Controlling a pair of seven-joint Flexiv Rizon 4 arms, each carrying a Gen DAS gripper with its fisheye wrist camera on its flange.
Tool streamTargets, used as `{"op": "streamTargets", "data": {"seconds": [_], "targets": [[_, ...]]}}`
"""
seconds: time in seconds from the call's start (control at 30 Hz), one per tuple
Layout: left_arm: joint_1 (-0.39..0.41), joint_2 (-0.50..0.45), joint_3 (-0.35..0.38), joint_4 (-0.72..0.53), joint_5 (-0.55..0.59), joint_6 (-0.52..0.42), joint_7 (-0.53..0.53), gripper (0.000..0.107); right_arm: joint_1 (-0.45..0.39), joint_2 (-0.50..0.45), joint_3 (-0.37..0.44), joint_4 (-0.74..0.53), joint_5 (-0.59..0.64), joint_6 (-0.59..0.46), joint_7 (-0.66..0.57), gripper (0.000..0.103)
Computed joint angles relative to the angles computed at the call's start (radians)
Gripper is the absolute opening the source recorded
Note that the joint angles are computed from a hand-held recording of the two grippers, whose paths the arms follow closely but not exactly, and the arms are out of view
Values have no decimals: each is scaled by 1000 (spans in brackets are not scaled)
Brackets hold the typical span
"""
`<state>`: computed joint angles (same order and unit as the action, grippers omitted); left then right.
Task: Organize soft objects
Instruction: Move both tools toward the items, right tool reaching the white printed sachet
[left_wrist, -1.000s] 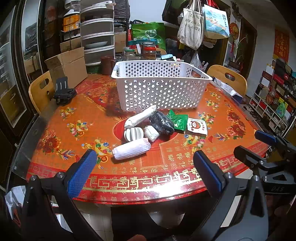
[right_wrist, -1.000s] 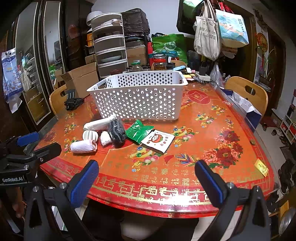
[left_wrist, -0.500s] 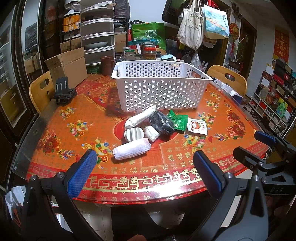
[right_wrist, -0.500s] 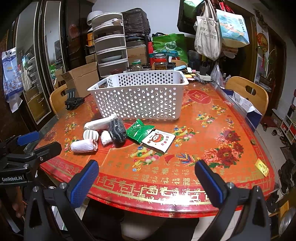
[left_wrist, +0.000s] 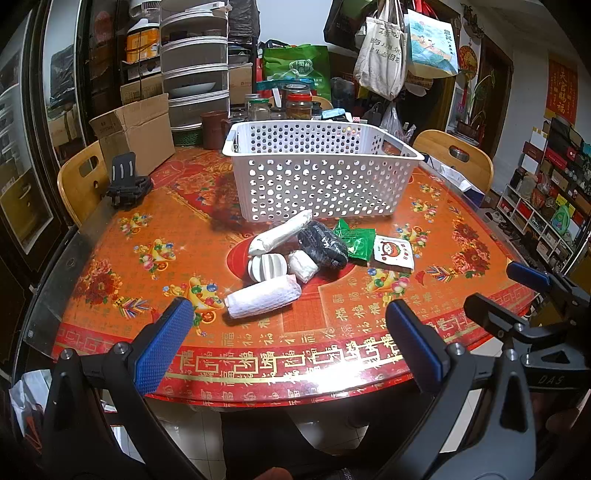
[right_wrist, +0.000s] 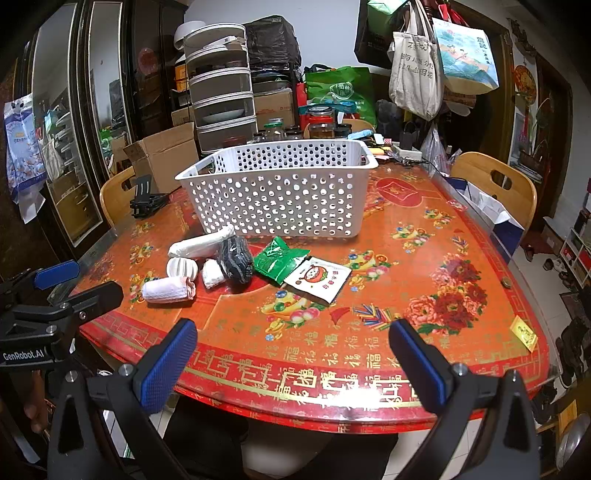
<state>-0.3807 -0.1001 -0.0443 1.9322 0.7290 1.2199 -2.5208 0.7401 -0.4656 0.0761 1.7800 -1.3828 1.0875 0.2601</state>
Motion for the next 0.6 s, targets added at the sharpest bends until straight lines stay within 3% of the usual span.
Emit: {"op": "streamTargets", "data": {"seconds": [0.2, 0.33, 0.47, 0.6], "targets": [[-14, 15, 10, -11, 117, 2, -118, 103, -5, -19, -11, -10, -30, 36, 30, 103], [-5, 30, 8, -21, 248, 11, -244, 103, -26, -37, -44, -26, -173, 90, 138, 103], [42, 1, 15, -7, 202, 88, -206, 103, -70, -82, -33, -64, -177, 128, 128, 103], [69, -47, 32, 9, 77, 129, -66, 103, -70, -110, -36, -86, -103, 124, 50, 103]]}}
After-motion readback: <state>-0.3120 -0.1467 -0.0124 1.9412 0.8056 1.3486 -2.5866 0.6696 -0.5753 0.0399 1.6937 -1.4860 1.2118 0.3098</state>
